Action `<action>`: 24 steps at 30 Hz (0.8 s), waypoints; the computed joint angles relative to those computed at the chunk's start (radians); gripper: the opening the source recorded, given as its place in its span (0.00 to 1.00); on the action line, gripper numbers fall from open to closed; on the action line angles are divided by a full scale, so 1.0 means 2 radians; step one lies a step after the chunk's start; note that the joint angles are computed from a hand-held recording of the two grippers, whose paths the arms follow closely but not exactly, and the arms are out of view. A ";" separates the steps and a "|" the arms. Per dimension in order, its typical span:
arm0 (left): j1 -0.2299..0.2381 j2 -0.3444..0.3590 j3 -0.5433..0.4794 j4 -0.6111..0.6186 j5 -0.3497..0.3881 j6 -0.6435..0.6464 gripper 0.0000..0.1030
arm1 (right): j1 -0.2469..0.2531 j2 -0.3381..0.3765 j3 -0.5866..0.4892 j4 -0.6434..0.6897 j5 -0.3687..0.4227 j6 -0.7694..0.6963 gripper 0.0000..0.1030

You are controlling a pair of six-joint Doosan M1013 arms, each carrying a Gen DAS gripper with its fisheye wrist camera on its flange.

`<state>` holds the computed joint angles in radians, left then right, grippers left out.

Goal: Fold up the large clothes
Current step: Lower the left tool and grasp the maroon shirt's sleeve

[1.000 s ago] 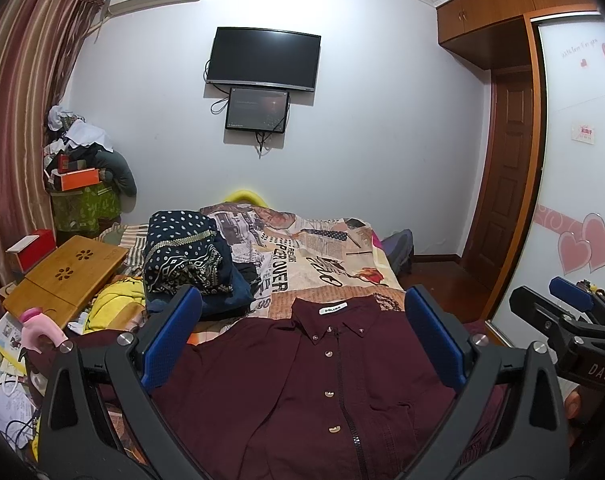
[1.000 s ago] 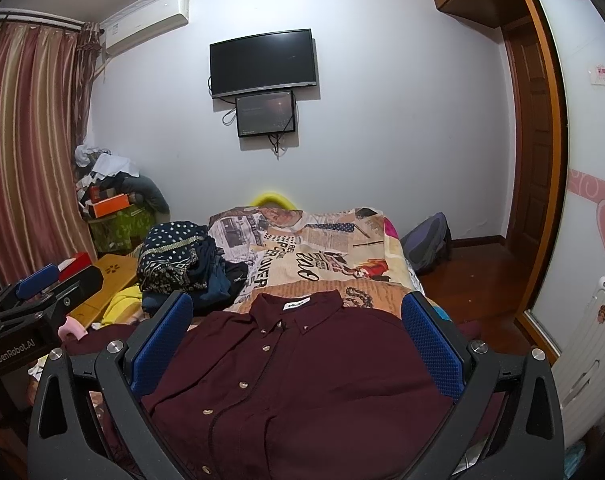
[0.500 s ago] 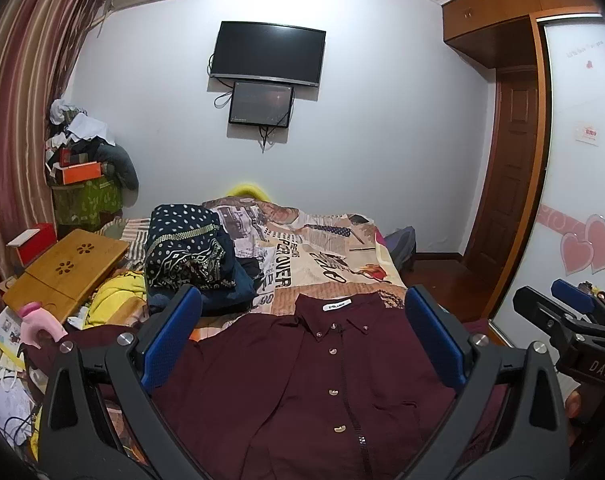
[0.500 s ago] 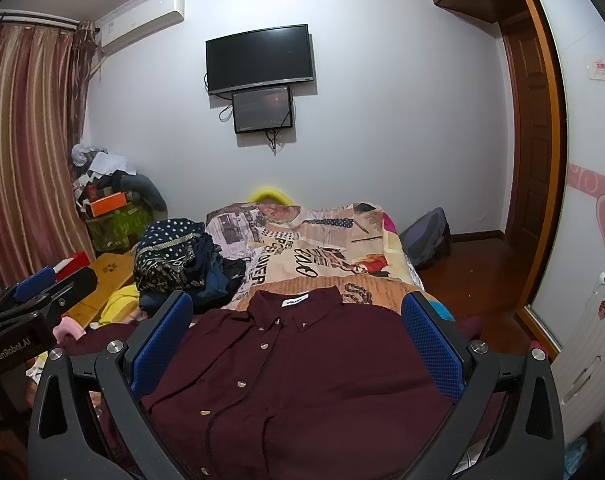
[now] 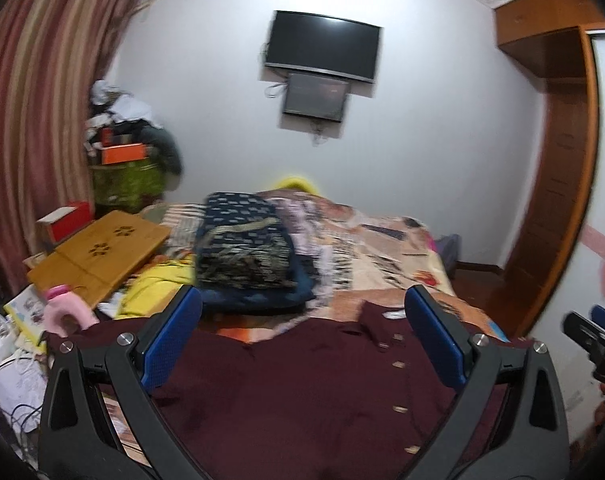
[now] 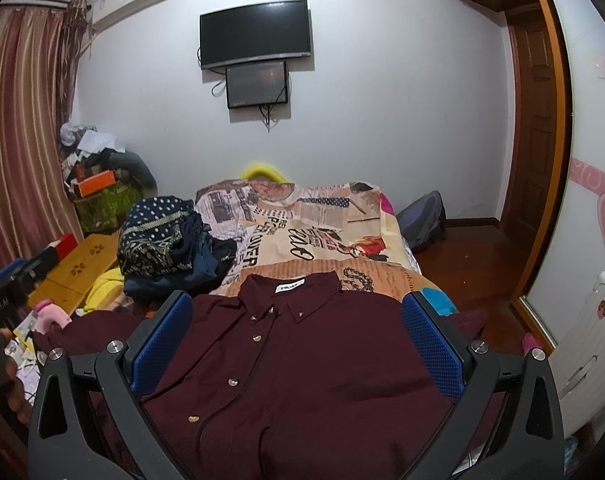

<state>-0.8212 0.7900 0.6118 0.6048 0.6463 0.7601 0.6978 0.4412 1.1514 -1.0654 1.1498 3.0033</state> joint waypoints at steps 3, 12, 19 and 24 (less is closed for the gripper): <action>0.012 0.006 -0.008 0.020 0.022 -0.025 0.99 | -0.006 0.008 -0.011 0.014 0.001 -0.019 1.00; 0.042 0.023 -0.007 0.096 0.130 -0.113 0.99 | -0.025 0.037 -0.053 0.054 -0.005 -0.081 1.00; 0.073 0.036 0.007 0.037 0.172 -0.104 0.97 | -0.038 0.067 -0.094 0.096 -0.010 -0.141 1.00; 0.101 0.049 0.010 -0.068 0.189 -0.112 0.88 | -0.044 0.084 -0.116 0.133 -0.006 -0.180 1.00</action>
<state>-0.6185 0.8872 0.6321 0.4686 1.0240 0.5362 0.6093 0.6097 0.9190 -0.7993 1.1374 2.6424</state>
